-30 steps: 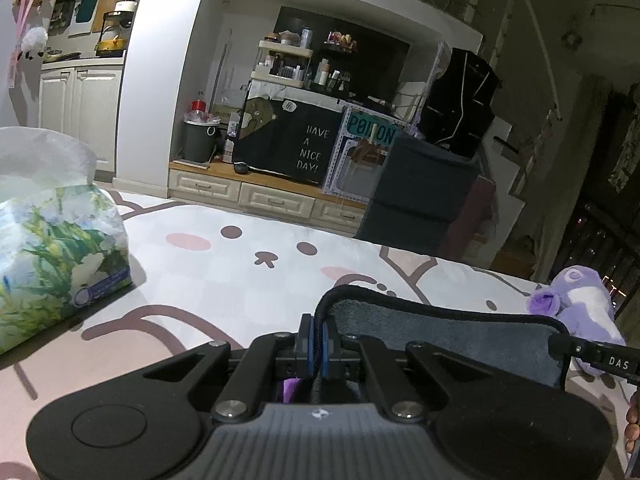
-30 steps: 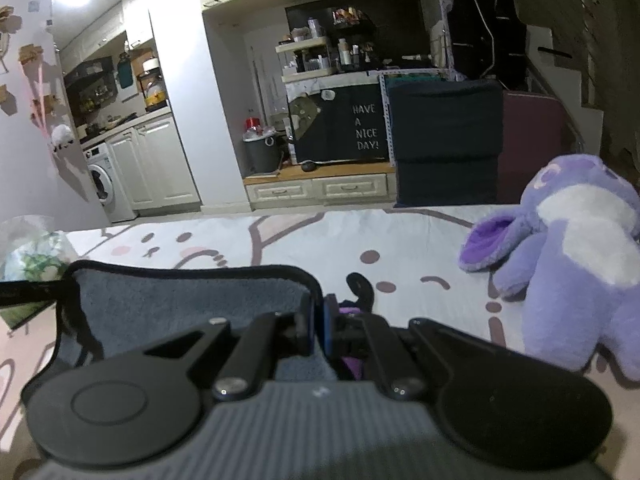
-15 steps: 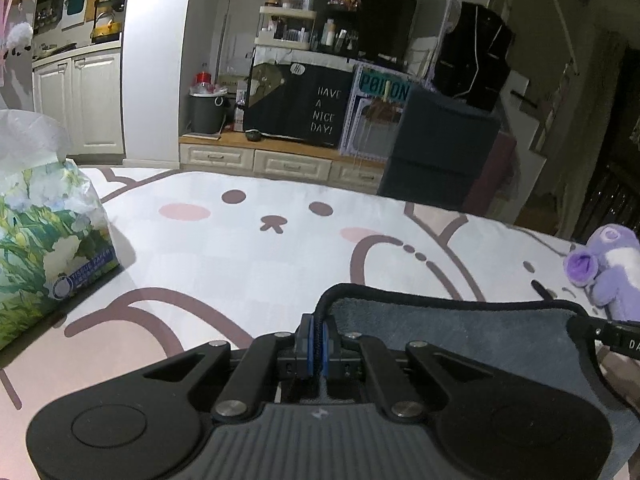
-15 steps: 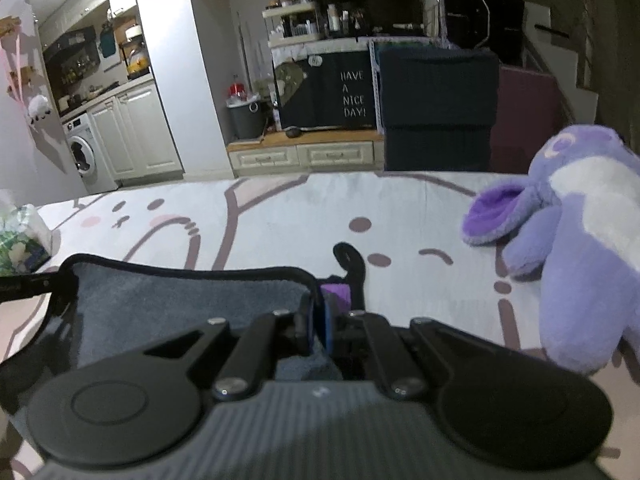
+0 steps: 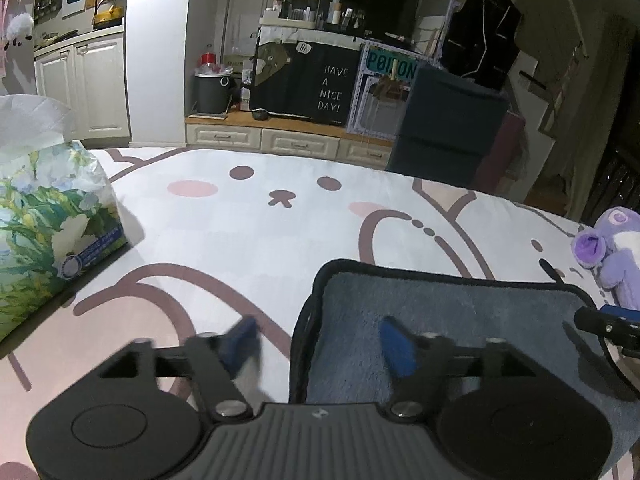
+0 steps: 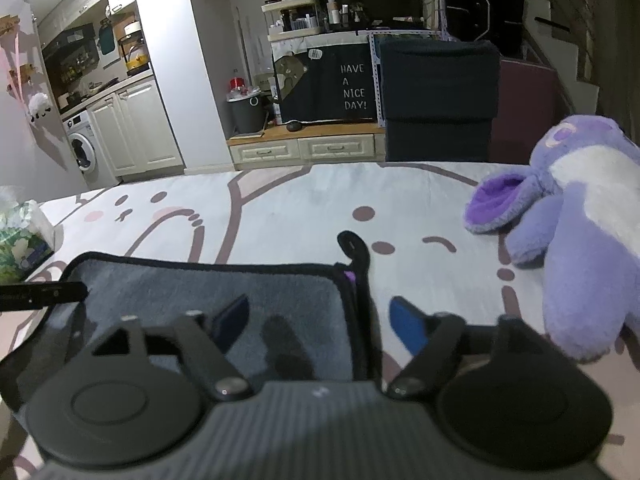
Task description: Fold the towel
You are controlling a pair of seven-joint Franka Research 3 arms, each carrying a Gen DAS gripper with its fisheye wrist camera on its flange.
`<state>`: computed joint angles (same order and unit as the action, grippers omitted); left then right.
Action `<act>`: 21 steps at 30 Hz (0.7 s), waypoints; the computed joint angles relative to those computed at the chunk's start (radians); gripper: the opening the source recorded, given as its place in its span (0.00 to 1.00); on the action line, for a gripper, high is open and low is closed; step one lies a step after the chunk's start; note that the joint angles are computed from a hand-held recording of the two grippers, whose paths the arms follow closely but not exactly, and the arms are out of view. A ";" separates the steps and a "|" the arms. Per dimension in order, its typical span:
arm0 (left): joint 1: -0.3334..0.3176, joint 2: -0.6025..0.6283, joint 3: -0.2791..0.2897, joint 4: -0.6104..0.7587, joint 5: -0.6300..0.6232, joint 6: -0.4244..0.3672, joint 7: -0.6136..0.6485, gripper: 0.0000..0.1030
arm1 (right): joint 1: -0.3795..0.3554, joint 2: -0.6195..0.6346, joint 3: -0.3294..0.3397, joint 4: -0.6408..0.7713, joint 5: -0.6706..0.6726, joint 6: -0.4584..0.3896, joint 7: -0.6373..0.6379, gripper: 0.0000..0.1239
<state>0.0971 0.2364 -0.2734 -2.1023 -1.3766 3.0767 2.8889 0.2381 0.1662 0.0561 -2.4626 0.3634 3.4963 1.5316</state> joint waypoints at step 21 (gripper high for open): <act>-0.086 -0.220 0.087 -0.174 0.174 -0.040 -0.169 1.00 | 0.046 -0.193 0.010 -0.110 0.212 -0.037 -0.161 0.83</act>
